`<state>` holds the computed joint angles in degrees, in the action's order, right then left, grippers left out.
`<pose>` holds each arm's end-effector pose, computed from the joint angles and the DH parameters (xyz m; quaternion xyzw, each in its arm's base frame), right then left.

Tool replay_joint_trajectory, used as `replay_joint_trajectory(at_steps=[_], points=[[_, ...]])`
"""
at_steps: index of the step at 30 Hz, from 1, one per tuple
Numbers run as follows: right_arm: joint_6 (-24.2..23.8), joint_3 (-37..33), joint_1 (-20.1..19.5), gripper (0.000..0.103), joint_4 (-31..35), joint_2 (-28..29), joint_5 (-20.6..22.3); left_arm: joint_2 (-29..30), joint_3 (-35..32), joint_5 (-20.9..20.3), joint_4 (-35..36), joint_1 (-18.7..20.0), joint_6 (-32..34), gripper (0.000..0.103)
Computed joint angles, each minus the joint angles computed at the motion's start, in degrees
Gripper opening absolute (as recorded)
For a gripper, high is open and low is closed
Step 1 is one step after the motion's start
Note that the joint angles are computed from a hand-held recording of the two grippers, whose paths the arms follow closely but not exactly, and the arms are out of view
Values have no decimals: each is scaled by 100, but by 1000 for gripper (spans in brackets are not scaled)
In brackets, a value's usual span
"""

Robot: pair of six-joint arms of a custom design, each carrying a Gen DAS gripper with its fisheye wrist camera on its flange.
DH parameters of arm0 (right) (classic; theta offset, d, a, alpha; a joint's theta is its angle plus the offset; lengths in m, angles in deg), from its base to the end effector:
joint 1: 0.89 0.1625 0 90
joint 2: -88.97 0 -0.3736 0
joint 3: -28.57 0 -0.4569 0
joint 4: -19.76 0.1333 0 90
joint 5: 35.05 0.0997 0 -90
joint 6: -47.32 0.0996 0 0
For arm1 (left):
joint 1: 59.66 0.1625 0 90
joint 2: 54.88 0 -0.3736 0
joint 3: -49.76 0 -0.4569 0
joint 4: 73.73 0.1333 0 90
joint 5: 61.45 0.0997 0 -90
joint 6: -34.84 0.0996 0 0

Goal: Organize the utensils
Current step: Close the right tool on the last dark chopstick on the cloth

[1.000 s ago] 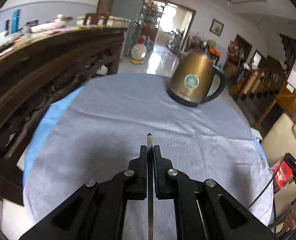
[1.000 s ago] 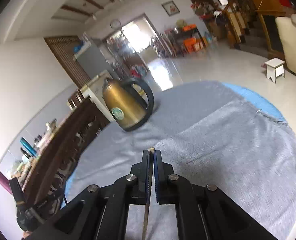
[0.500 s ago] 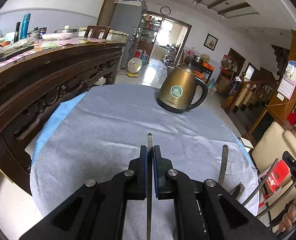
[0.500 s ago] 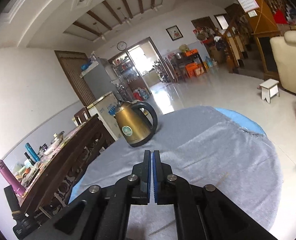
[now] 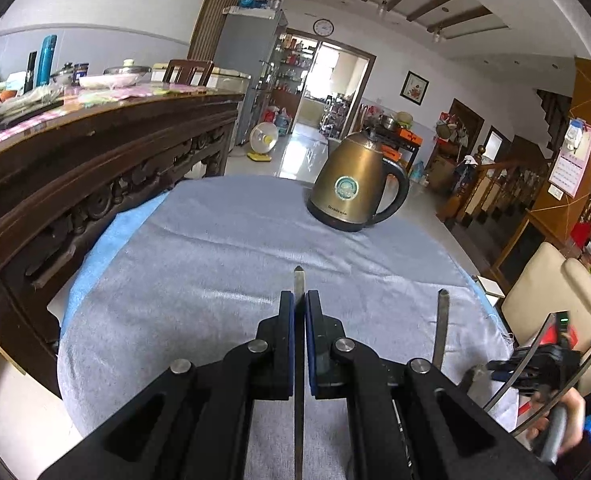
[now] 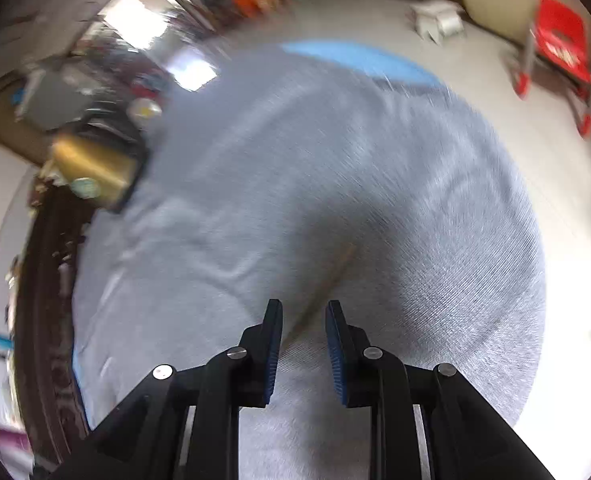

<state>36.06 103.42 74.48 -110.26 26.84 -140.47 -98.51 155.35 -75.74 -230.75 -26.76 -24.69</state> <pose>-0.0868 -0.7555 0.3526 -0.0600 -0.9616 0.1987 0.1794 -0.3678 -0.5116 0.0013 -0.0438 0.7880 -0.5400 0.2924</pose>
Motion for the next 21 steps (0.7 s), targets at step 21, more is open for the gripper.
replay_joint_trajectory(at_steps=[21], points=[[-1171, 328, 696, 6, -2148, 756, -2062, 283, 24, 410, -1229, -352, 1164, 5]])
